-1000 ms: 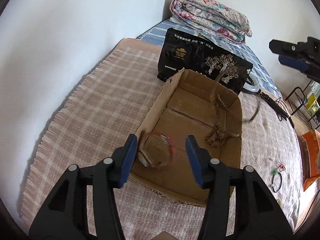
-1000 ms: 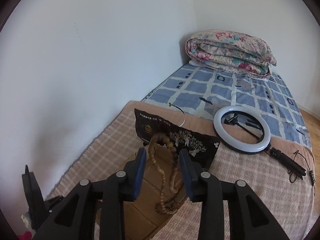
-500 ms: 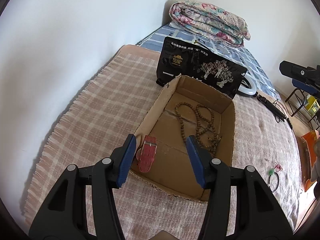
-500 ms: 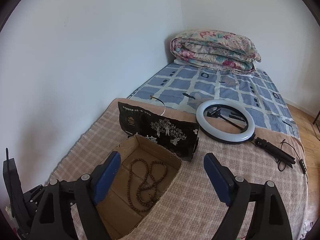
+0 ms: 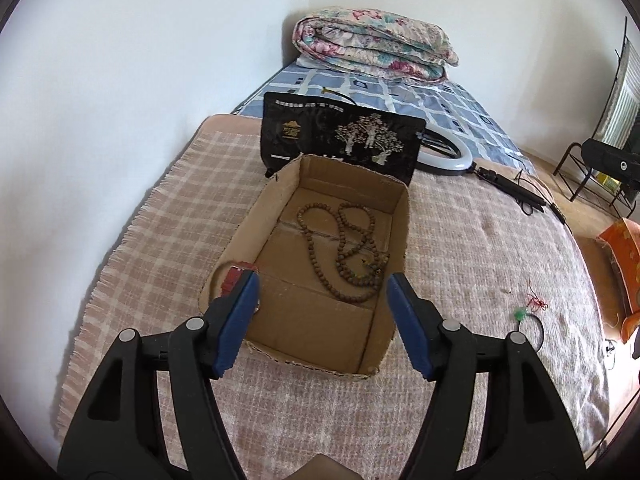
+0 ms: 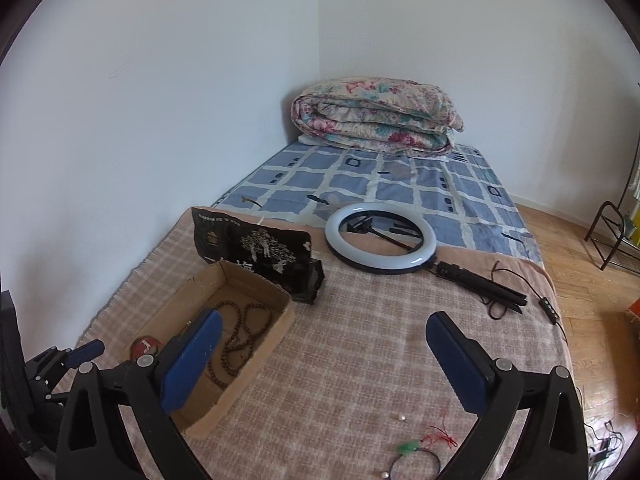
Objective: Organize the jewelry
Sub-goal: 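Open the left tool to drop the watch while the right tool drops the necklace into the box, then grasp the pearl necklace with the left tool while the right tool grasps the cream bead bracelet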
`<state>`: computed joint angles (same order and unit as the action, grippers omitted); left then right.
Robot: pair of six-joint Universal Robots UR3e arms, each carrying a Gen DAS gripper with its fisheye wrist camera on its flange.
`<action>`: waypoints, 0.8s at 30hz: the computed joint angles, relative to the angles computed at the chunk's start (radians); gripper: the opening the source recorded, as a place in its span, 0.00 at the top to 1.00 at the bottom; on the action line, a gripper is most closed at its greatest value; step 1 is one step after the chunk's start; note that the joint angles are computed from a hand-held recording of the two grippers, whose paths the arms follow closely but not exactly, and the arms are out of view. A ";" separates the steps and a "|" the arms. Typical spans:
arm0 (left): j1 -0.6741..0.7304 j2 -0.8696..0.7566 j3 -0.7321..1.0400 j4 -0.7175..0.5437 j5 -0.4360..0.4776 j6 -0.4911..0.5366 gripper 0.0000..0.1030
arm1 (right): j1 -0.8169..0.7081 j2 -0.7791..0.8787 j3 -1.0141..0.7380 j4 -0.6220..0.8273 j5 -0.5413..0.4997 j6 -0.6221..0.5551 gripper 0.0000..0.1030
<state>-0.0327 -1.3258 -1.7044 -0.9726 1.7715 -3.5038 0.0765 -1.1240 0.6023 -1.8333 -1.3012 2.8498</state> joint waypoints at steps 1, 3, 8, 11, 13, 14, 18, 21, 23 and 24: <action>-0.022 -0.011 0.010 -0.002 0.000 0.000 0.28 | -0.022 -0.046 0.073 -0.027 0.001 -0.008 0.00; -0.062 -0.031 0.027 -0.005 -0.011 0.002 0.27 | -0.073 -0.132 0.209 -0.076 0.019 -0.023 0.00; -0.188 -0.094 0.074 0.005 0.010 0.013 0.27 | -0.225 -0.344 0.535 -0.176 0.079 -0.093 0.00; -0.244 -0.128 0.099 0.004 0.013 -0.004 0.26 | -0.315 -0.440 0.672 -0.196 0.105 -0.165 0.00; -0.277 -0.156 0.116 0.002 0.024 -0.026 0.26 | -0.380 -0.502 0.755 -0.190 0.129 -0.209 0.00; -0.291 -0.165 0.120 0.002 0.025 -0.032 0.26 | -0.415 -0.535 0.800 -0.189 0.143 -0.231 0.00; -0.353 -0.216 0.140 0.004 0.061 -0.050 0.26 | -0.533 -0.638 0.936 -0.164 0.177 -0.324 0.00; -0.392 -0.241 0.137 0.015 0.070 -0.074 0.27 | -0.607 -0.711 1.040 -0.155 0.191 -0.391 0.00; -0.399 -0.246 0.126 0.025 0.031 -0.068 0.27 | -0.658 -0.756 1.104 -0.132 0.206 -0.445 0.00; -0.409 -0.252 0.123 0.031 0.029 -0.073 0.27 | -0.674 -0.768 1.125 -0.117 0.205 -0.467 0.00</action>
